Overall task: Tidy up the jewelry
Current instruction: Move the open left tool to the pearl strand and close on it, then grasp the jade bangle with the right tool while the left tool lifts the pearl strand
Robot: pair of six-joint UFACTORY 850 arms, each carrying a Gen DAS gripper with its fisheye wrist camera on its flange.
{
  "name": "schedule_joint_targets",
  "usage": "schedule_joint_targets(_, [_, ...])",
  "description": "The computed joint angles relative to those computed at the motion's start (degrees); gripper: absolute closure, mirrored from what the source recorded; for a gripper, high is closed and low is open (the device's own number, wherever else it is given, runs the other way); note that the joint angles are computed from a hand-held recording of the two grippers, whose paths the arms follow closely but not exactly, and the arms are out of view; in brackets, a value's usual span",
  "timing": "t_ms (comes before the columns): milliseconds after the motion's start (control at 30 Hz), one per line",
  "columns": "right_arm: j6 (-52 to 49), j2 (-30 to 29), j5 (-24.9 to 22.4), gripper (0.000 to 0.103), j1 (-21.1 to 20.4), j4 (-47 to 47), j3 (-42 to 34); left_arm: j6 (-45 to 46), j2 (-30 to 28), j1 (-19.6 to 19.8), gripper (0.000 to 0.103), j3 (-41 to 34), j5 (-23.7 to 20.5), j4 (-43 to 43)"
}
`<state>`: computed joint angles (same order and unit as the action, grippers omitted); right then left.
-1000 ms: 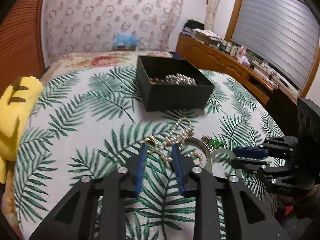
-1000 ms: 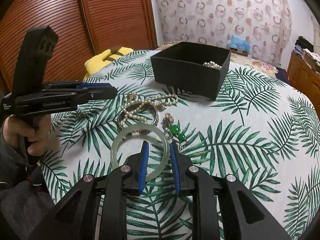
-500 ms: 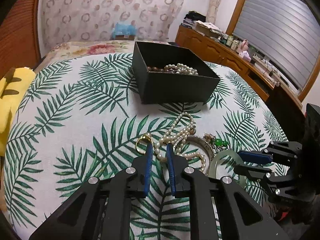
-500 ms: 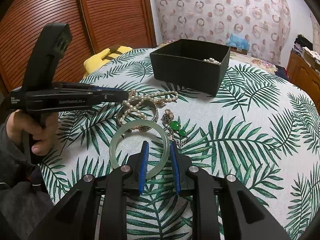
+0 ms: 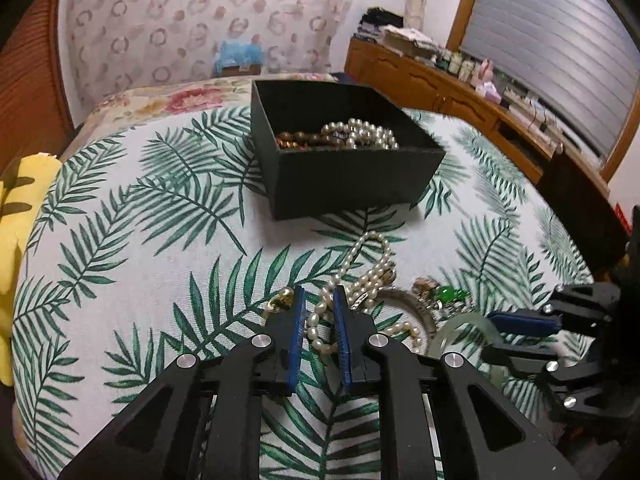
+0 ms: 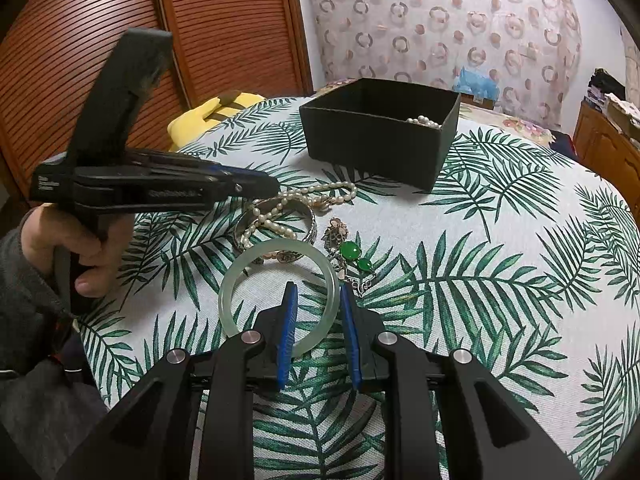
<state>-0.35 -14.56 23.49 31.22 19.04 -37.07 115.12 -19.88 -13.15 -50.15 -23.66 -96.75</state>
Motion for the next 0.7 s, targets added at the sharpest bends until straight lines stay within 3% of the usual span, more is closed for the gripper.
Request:
schedule_joint_targets(200, [-0.32, -0.19, 0.14, 0.079, 0.00, 0.22, -0.06, 1.14, -0.46, -0.29, 0.090, -0.85, 0.74, 1.11])
schedule_joint_targets(267, [0.16, 0.00, -0.10, 0.079, -0.07, -0.30, -0.01, 2.44, -0.45, -0.61, 0.098, -0.88, 1.73, 0.08])
schedule_joint_targets(367, [-0.09, 0.09, -0.43, 0.079, -0.23, -0.44, -0.08, 6.28, -0.23, -1.02, 0.098, -0.41, 2.56, -3.20])
schedule_joint_targets(700, [-2.36, -0.35, -1.41, 0.079, 0.06, 1.78, -0.82, 14.16, 6.52, 0.42, 0.098, 4.06, -3.70, -13.61])
